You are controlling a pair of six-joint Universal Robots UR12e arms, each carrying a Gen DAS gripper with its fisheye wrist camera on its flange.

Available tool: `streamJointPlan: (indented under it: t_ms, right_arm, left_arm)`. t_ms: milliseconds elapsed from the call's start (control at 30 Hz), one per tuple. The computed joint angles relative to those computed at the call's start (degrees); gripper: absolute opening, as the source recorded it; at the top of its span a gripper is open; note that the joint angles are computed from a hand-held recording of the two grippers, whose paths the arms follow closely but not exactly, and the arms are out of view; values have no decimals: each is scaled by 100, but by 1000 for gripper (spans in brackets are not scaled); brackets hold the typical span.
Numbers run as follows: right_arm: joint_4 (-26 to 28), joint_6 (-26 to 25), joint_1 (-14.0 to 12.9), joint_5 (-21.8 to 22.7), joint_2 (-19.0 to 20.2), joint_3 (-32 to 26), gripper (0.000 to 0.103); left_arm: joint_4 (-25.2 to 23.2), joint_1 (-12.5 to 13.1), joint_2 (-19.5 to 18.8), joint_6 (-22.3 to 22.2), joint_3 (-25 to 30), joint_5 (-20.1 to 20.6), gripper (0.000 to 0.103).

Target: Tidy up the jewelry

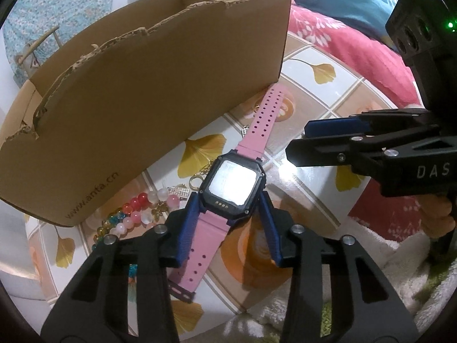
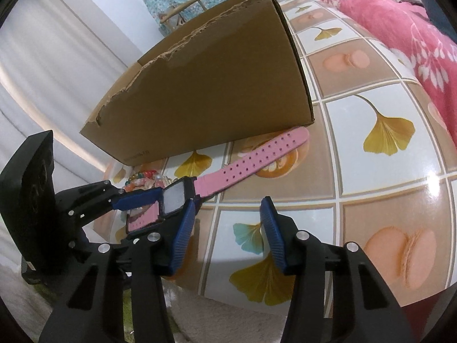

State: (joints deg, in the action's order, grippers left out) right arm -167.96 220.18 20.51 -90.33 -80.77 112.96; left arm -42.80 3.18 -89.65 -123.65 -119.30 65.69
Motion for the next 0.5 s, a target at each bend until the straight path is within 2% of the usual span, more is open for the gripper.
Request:
streamJointPlan:
  t_ms: [133,300,367,500]
  right_arm:
    - [-60,81,-13,42,3,21,47]
    - [-240,374,-115,383,-44,135,47]
    - [-421,584,-194,693,-77,244,47]
    - [-951,1104,-375,1586,-34,433,47]
  left_arm:
    - [20,5,15,-7,-18,-19,41]
    - [-360,112,94,17,20,-260,40]
    - [-694,180,112,13,79,-425,40]
    - [-1366,304,103,65,191,-731,40]
